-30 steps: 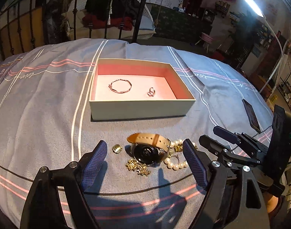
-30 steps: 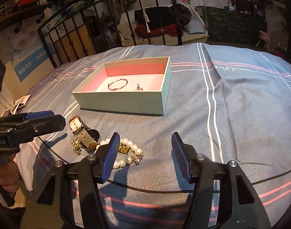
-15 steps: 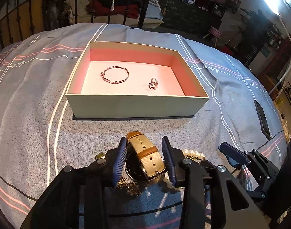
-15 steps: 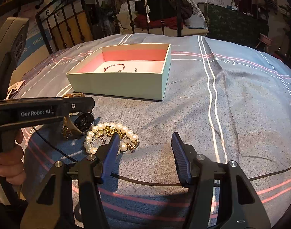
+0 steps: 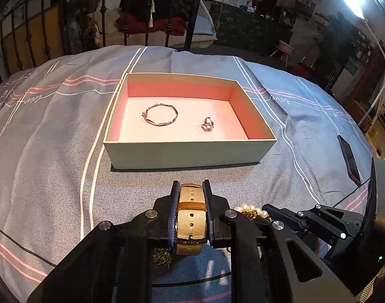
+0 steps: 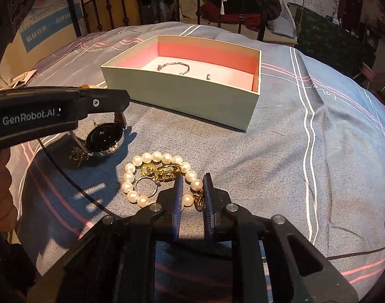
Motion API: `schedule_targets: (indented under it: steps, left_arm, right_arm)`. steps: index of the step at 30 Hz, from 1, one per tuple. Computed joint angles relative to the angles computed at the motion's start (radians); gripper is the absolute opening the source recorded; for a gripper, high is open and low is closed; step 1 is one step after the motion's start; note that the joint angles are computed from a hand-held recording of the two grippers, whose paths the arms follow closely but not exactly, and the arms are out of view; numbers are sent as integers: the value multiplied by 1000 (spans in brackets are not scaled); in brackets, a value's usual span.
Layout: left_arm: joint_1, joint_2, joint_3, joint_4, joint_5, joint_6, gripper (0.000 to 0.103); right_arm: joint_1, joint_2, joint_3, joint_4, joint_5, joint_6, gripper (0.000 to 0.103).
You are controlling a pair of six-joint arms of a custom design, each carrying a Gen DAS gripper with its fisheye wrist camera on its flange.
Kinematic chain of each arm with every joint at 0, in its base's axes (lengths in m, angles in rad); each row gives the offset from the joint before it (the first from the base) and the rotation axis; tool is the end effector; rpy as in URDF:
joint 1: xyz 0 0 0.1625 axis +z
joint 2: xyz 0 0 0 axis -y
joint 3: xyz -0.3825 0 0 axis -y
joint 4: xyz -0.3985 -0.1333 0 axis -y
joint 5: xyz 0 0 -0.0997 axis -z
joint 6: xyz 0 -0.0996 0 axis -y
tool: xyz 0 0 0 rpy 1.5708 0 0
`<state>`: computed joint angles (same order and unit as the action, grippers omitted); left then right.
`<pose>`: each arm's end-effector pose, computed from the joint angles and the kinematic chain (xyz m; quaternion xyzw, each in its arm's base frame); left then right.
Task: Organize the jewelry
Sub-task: 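Grasp the tan leather watch strap with the left tool while the right grasps the pearl bracelet, then carry the pearl bracelet into the box and release it with the right tool while the left holds the watch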
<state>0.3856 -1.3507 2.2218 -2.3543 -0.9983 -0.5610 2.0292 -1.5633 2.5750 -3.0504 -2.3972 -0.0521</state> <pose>-0.3300 -0.3360 0.1388 0.3060 0.9083 -0.1892 0.2134 0.2015 -0.2726 0.1919 0.1349 -0.8855 0.2868 0.3397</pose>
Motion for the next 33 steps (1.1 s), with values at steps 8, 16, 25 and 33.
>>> schedule_targets:
  steps: [8, 16, 25, 33]
  left_arm:
    - [-18, -22, 10, 3, 16, 7, 17]
    - [-21, -39, 13, 6, 18, 5, 17]
    - [-29, -64, 10, 3, 22, 9, 17]
    - [-34, -71, -1, -1, 28, 21, 17]
  right_arm:
    - [61, -22, 18, -84, -30, -39, 10]
    - [146, -12, -22, -116, -67, -87, 10]
    - [174, 2, -65, -120, -82, -103, 10]
    - [198, 24, -93, -150, -88, -128, 10]
